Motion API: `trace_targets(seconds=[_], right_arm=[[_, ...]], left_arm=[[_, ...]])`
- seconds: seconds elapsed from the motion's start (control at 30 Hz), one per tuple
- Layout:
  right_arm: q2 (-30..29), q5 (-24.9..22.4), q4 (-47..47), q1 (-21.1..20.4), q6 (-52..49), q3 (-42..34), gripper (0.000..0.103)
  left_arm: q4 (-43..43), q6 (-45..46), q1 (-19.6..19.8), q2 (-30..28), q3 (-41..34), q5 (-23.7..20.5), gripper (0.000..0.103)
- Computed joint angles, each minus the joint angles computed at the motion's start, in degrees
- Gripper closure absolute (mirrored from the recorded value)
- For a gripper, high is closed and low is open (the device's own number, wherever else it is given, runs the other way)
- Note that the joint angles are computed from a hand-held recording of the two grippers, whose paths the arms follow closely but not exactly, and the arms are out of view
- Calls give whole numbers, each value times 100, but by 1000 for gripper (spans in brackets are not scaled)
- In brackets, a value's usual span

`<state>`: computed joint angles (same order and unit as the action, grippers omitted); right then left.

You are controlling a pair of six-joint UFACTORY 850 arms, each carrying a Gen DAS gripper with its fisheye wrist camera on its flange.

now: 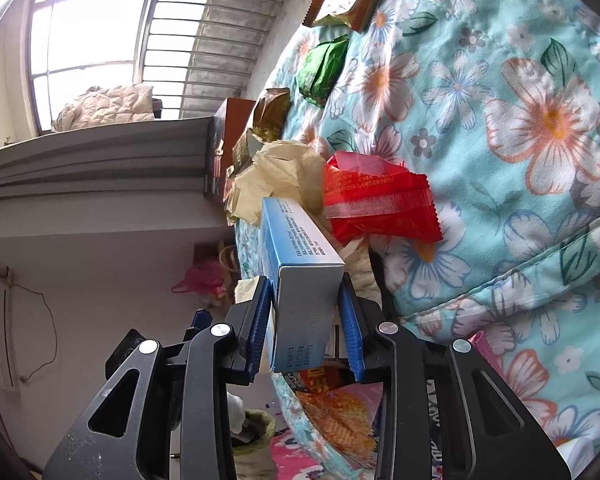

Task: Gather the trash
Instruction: 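Grasp the clear plastic bag with the left tool while the right tool holds the box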

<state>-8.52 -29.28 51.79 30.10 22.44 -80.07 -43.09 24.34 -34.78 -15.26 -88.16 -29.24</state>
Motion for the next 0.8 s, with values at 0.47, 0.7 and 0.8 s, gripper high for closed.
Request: trace_targets(seconds=[0.47, 0.7, 0.8], right_arm=[[525, 292, 312, 1, -348, 613, 73], [496, 310, 283, 27, -326, 566, 73], [446, 339, 206, 61, -251, 498, 73]], left_arm=[[-964, -747, 297, 233, 402, -1000, 70], [-2032, -711, 360, 177, 689, -1511, 69], [-2260, -813, 379, 143, 775, -1488, 69]])
